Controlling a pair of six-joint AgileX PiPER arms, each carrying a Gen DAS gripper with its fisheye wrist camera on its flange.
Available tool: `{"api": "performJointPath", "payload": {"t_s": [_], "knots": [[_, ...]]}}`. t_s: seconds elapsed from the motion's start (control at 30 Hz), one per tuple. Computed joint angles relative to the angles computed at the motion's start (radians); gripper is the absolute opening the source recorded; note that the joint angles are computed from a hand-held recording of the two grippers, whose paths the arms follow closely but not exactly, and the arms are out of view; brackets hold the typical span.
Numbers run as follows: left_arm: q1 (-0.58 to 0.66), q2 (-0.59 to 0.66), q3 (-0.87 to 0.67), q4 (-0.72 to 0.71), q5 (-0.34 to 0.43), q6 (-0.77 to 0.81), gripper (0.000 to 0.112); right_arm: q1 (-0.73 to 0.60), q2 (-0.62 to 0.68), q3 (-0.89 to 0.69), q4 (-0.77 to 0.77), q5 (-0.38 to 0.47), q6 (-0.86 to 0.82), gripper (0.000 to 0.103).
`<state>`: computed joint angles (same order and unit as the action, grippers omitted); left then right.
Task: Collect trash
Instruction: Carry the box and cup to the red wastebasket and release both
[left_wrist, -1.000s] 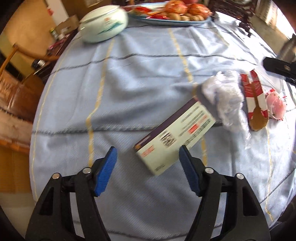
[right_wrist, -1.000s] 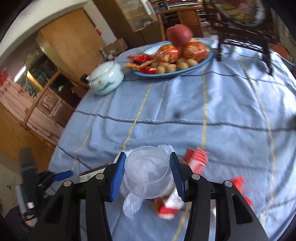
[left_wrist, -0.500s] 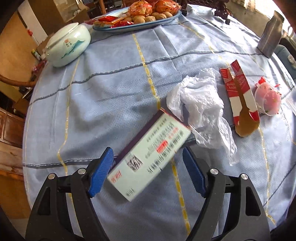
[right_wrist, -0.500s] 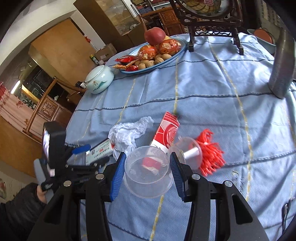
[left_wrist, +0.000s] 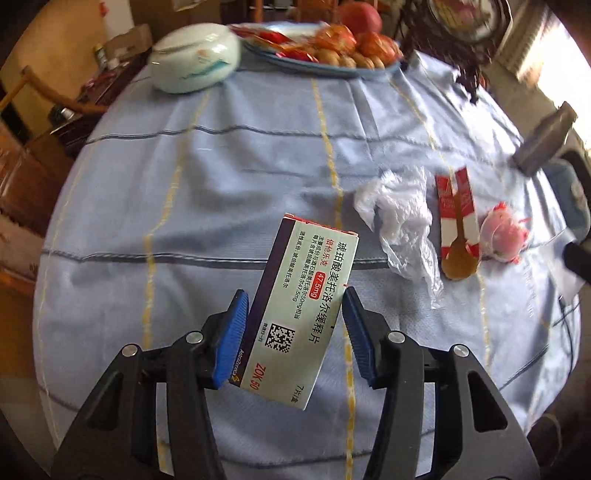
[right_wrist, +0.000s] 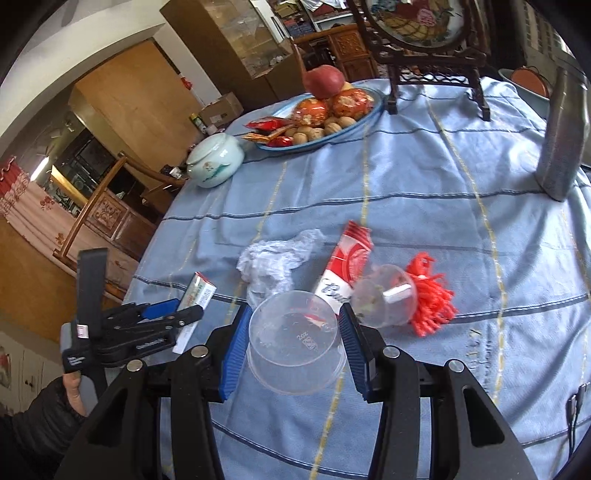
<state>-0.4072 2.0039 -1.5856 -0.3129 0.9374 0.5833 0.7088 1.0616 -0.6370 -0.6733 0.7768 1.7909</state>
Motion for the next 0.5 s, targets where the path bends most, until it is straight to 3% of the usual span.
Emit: {"api": "performJointPath", "payload": {"t_s": [0.33, 0.5], "knots": [[0.172, -0.087, -0.038, -0.083, 0.082, 0.129, 0.052, 0.127, 0.196, -0.177, -0.114, 0.025, 0.14, 0.048], [0.284, -0.072, -0.094, -0.129, 0.176, 0.189, 0.052, 0.158, 0.294, -0.291, -0.129, 0.042, 0.143, 0.048]]}}
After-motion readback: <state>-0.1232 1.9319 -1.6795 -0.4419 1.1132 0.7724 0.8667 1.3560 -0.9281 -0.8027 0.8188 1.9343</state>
